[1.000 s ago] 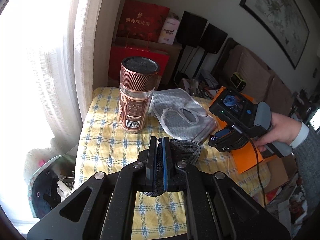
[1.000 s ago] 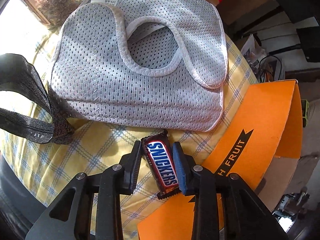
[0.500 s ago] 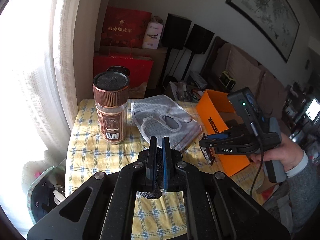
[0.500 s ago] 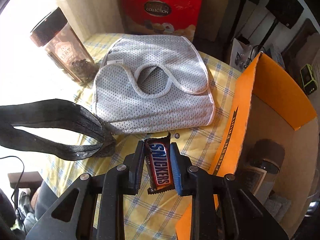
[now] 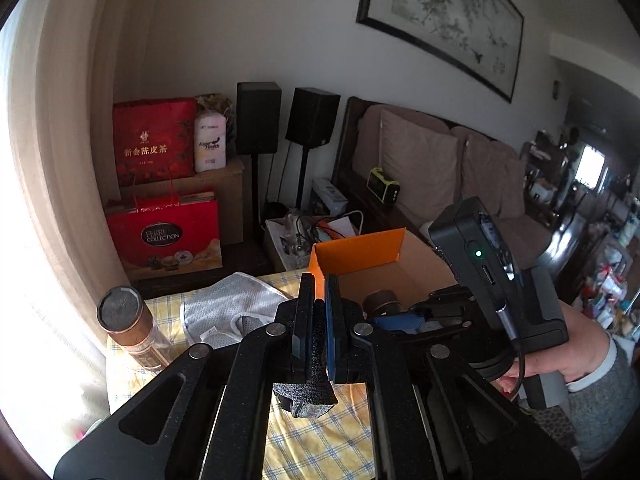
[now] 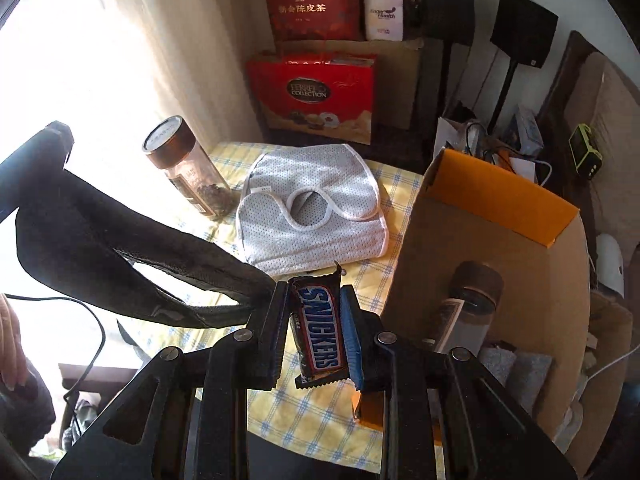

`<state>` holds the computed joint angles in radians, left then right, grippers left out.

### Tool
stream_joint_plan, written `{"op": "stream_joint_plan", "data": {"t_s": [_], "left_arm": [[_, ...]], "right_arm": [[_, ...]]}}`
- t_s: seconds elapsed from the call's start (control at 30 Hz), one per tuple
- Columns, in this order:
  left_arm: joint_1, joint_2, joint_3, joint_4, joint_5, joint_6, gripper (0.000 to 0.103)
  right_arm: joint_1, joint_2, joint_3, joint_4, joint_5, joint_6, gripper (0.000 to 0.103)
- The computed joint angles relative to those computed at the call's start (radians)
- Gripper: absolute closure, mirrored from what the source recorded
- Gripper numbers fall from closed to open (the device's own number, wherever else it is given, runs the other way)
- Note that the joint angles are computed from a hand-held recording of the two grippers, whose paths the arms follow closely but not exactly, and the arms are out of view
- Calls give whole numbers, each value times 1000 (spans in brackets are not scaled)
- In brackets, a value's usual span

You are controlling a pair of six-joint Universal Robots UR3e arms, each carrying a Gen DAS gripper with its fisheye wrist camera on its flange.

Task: Organize objects
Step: 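Carry the Snickers bar into the box with the right gripper while the left gripper carries the headband in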

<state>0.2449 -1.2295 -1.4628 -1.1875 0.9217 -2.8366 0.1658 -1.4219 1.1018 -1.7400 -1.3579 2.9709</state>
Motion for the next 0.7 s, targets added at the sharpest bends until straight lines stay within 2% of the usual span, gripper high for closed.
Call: {"op": "stream_joint_plan", "data": {"t_s": [0.23, 0.7], "left_arm": [[-230, -246, 325, 20, 154, -116, 99], [-572, -689, 847, -40, 370, -235, 99]], "right_arm": [[-90, -106, -6, 92, -12, -43, 78], [-399, -282, 232, 104, 17, -157, 78]]}}
